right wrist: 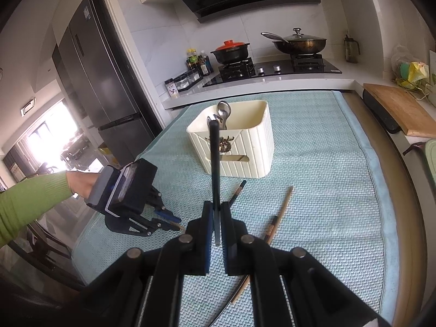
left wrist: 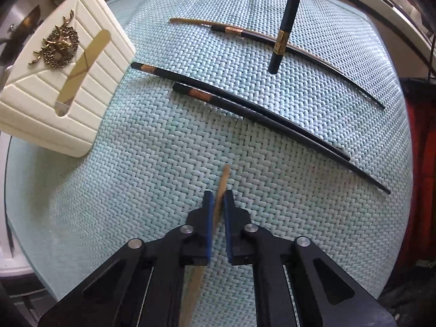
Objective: Organize utensils
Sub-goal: 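Carry both held chopsticks up over the cream box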
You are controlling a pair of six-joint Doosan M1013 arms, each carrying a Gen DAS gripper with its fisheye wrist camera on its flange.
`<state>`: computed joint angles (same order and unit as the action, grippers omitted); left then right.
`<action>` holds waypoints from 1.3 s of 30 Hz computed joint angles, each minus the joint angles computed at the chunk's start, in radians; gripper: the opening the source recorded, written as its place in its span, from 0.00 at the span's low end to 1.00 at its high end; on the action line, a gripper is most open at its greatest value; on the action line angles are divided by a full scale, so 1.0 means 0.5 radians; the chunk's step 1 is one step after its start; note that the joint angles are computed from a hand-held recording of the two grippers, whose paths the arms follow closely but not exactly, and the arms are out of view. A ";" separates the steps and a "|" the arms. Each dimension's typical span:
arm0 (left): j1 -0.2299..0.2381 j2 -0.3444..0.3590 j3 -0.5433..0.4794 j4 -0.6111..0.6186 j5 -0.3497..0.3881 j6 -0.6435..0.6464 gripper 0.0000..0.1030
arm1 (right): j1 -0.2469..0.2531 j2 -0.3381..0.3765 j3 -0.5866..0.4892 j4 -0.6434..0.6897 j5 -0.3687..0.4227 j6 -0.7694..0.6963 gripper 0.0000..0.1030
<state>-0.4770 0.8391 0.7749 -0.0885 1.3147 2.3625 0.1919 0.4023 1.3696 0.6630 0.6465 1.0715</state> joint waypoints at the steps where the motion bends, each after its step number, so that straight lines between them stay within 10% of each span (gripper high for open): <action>1: 0.005 0.010 -0.029 -0.028 0.024 -0.032 0.03 | -0.003 -0.005 0.005 0.008 -0.007 -0.005 0.05; 11: 0.110 -0.097 -0.060 -0.419 -0.201 -0.320 0.03 | -0.023 -0.023 0.011 0.097 -0.030 -0.100 0.05; 26: 0.174 -0.345 0.091 -0.793 -0.978 -0.782 0.03 | -0.012 0.003 -0.151 0.081 -0.065 -0.162 0.05; 39: 0.057 -0.374 -0.205 0.106 -1.086 -1.541 0.02 | 0.016 0.065 -0.450 0.027 -0.084 -0.166 0.05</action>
